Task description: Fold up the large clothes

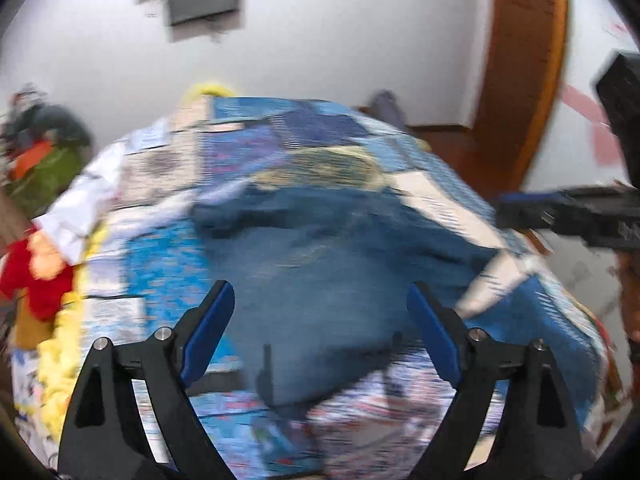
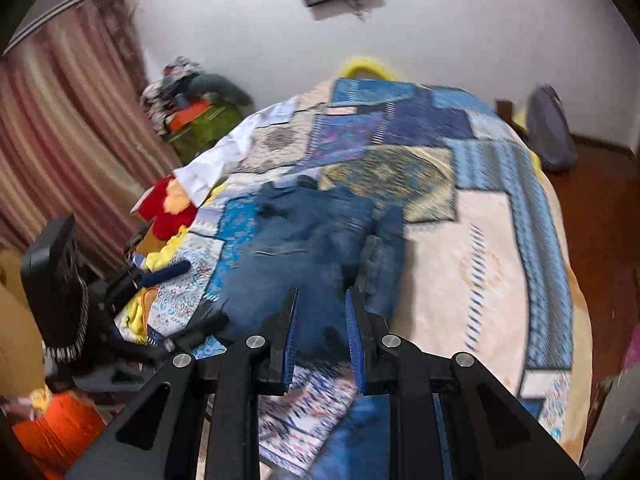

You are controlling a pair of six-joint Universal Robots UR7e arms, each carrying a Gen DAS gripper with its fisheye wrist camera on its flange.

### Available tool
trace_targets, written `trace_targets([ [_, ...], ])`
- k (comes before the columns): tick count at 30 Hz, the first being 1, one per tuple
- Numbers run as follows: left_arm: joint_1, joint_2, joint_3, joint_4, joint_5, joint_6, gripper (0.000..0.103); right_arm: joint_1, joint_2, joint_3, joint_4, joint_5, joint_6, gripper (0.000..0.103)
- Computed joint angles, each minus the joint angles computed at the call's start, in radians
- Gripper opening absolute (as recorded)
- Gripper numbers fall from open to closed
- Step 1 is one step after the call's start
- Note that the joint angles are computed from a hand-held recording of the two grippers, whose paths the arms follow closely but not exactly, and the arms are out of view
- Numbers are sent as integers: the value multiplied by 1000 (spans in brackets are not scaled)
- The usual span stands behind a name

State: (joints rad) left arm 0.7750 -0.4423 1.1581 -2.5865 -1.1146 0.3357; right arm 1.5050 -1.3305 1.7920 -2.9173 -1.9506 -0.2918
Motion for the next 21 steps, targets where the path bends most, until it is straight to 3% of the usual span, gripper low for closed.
trace_targets([
  [3,32,30,-67,62,43,-40,88,11,68,-42,13,-23,-34,18],
  [6,65,64,-124,181,52,-94,88,5,138,-84,37,-105,-44,18],
  [8,75,80,-106,179,109,-108,93,-16,165,-84,22,-147,-39,18],
  [10,96,70,-46,97,81,-127,101,-48,158,-54,5,-119,-43,18],
  [14,103,41,16,46,56,-118,101,-91,105,27,-28,-58,-83,18],
  [21,93,-5,58,80,74,-44,101,-153,-8,59,132,51,10,18],
])
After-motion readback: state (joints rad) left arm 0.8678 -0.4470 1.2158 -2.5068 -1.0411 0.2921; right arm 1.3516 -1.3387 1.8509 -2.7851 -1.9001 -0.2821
